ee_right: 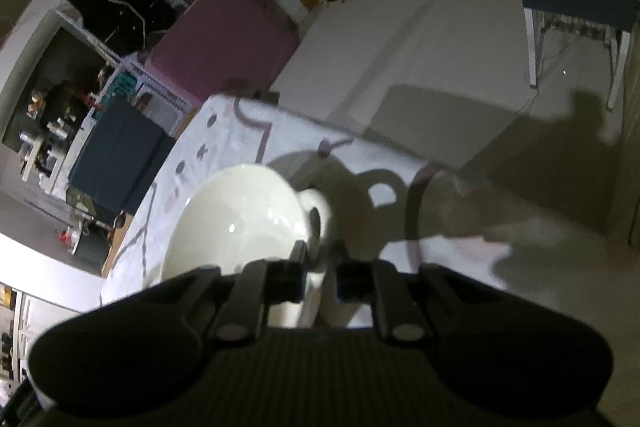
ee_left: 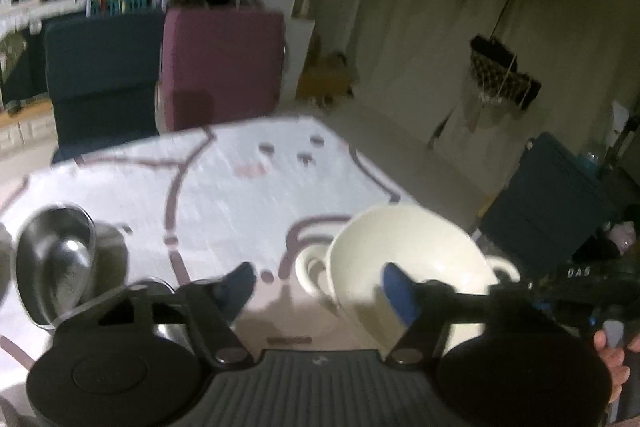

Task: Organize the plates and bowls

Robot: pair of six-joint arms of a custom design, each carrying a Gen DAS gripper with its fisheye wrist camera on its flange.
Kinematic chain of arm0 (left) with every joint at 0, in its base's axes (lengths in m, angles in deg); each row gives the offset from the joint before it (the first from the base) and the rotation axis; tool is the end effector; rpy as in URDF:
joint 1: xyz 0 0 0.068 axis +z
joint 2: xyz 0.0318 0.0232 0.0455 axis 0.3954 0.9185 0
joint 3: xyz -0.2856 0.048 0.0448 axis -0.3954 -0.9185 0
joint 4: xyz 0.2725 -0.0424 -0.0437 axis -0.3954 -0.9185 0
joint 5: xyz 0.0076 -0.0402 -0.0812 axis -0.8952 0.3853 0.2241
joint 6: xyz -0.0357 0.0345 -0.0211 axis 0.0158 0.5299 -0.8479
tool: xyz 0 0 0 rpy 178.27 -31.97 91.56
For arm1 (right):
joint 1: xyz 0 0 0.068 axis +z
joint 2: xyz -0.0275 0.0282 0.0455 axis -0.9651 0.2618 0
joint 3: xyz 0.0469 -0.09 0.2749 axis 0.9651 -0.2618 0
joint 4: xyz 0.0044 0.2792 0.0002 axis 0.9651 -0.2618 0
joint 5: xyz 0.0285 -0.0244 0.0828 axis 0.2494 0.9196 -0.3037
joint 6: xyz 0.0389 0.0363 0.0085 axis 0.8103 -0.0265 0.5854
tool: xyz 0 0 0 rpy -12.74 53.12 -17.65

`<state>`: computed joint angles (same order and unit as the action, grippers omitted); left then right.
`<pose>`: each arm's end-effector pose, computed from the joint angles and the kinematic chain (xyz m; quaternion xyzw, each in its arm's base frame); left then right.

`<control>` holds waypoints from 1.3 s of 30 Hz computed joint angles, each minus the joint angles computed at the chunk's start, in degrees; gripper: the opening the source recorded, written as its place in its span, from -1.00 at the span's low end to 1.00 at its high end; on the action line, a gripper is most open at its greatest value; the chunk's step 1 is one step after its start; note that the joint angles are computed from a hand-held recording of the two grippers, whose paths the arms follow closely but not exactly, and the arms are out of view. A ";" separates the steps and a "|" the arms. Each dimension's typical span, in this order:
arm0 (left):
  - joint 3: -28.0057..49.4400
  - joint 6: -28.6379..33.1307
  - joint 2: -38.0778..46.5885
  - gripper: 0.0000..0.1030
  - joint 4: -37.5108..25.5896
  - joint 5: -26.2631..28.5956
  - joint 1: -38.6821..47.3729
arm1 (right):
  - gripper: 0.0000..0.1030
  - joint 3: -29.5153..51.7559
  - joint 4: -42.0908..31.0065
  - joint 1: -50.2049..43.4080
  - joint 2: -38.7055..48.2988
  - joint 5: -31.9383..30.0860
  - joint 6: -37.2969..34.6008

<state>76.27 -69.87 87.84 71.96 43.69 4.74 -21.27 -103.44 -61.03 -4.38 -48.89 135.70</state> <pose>0.3641 -0.1314 0.2265 0.1356 0.8997 -0.2004 0.3633 0.2499 0.0594 0.2221 0.3627 0.8599 0.1898 0.3049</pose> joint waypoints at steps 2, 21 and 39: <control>1.58 -0.59 2.23 0.10 -1.34 1.23 0.08 | -0.72 0.21 1.19 0.50 1.17 1.77 -0.98; 7.73 -10.94 11.07 -0.51 -3.29 7.30 1.27 | -0.60 2.43 1.63 -1.45 3.17 2.58 -13.60; 11.57 -13.25 14.20 -0.54 -6.40 6.31 0.72 | -0.48 2.66 2.94 -5.68 4.79 -5.68 -19.56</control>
<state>87.84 -83.12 102.05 65.56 50.00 5.46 -18.61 -100.50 -66.71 0.41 -54.57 116.13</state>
